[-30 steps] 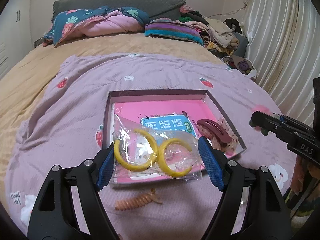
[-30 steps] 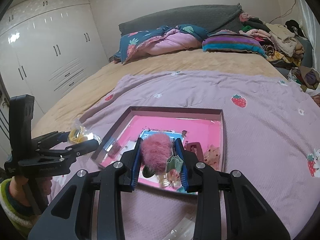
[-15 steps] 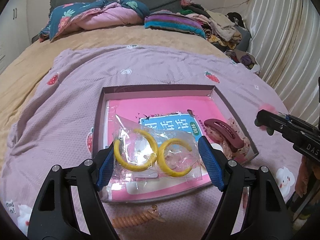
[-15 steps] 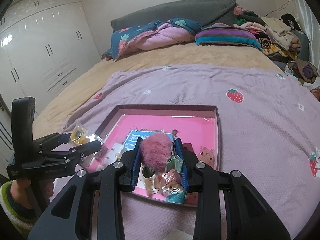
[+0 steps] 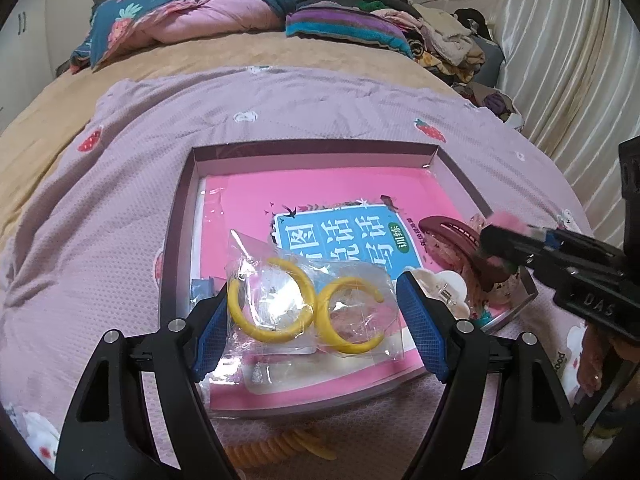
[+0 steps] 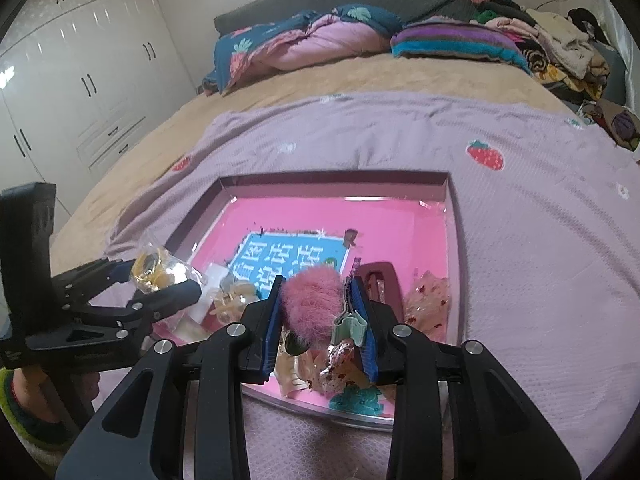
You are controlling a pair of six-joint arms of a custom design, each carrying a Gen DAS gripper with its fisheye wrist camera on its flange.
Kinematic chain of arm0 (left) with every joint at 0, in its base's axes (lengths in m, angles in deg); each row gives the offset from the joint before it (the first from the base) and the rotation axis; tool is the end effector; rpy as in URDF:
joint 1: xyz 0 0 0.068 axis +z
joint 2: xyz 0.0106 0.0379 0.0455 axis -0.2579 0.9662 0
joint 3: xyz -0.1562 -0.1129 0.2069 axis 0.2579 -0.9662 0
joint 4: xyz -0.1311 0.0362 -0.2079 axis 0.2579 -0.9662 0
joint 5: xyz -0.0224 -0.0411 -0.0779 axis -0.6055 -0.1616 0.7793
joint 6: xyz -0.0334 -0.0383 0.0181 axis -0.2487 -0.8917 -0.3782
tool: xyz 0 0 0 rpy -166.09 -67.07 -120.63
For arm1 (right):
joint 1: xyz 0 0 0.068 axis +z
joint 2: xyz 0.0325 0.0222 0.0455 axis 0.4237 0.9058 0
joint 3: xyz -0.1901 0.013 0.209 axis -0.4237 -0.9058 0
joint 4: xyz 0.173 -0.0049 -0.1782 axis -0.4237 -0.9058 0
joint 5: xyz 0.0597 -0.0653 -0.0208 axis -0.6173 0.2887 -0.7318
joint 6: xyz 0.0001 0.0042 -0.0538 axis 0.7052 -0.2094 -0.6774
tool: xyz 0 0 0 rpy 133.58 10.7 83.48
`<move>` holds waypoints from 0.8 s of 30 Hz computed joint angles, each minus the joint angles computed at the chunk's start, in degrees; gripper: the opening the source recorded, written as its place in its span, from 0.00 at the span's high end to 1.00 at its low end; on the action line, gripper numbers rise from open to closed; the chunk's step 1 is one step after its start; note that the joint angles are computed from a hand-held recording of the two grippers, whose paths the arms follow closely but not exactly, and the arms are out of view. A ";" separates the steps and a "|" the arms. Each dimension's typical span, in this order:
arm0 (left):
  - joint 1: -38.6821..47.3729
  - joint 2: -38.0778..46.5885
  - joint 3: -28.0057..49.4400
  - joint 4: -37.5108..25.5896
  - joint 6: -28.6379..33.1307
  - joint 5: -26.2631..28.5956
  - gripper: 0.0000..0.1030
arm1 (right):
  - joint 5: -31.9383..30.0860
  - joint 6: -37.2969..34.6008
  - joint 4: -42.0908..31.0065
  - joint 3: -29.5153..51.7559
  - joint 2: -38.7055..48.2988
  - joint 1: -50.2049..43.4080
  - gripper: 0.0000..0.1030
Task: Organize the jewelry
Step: 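Lower both items into the box and open both tools, then withdraw both open tools toward the coiled hair tie and plastic sleeve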
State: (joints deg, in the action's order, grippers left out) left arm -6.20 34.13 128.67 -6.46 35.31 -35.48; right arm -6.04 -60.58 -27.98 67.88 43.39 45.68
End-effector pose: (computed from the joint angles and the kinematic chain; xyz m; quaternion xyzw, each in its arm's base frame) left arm 0.2669 0.0302 0.1989 0.0454 0.9378 -0.0952 0.3307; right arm 0.3041 0.1226 0.2122 -0.1329 0.9145 0.1905 0.3312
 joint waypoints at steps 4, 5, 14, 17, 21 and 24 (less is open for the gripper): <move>-0.09 0.85 -0.05 0.46 0.03 -0.10 0.33 | -0.05 0.32 0.44 -0.24 1.06 0.20 0.68; -0.04 1.01 -0.01 0.52 0.03 -0.04 0.33 | -0.08 0.46 0.52 -0.43 1.00 0.22 0.68; -0.01 0.65 -0.25 0.30 -0.19 -0.34 0.30 | -1.00 2.71 1.23 -4.17 -4.10 -1.71 0.37; -0.01 -0.09 -0.33 0.30 -0.24 -0.48 0.22 | -1.49 3.71 1.54 -6.37 -7.83 -2.95 0.29; -0.08 -3.12 -0.82 -0.60 -0.45 -0.84 0.18 | -1.02 4.29 0.90 -9.20 -13.94 -3.95 0.21; 0.21 -6.18 -1.11 -1.86 -0.48 -0.84 0.16 | -0.32 3.78 -0.54 -10.42 -17.56 -4.03 0.20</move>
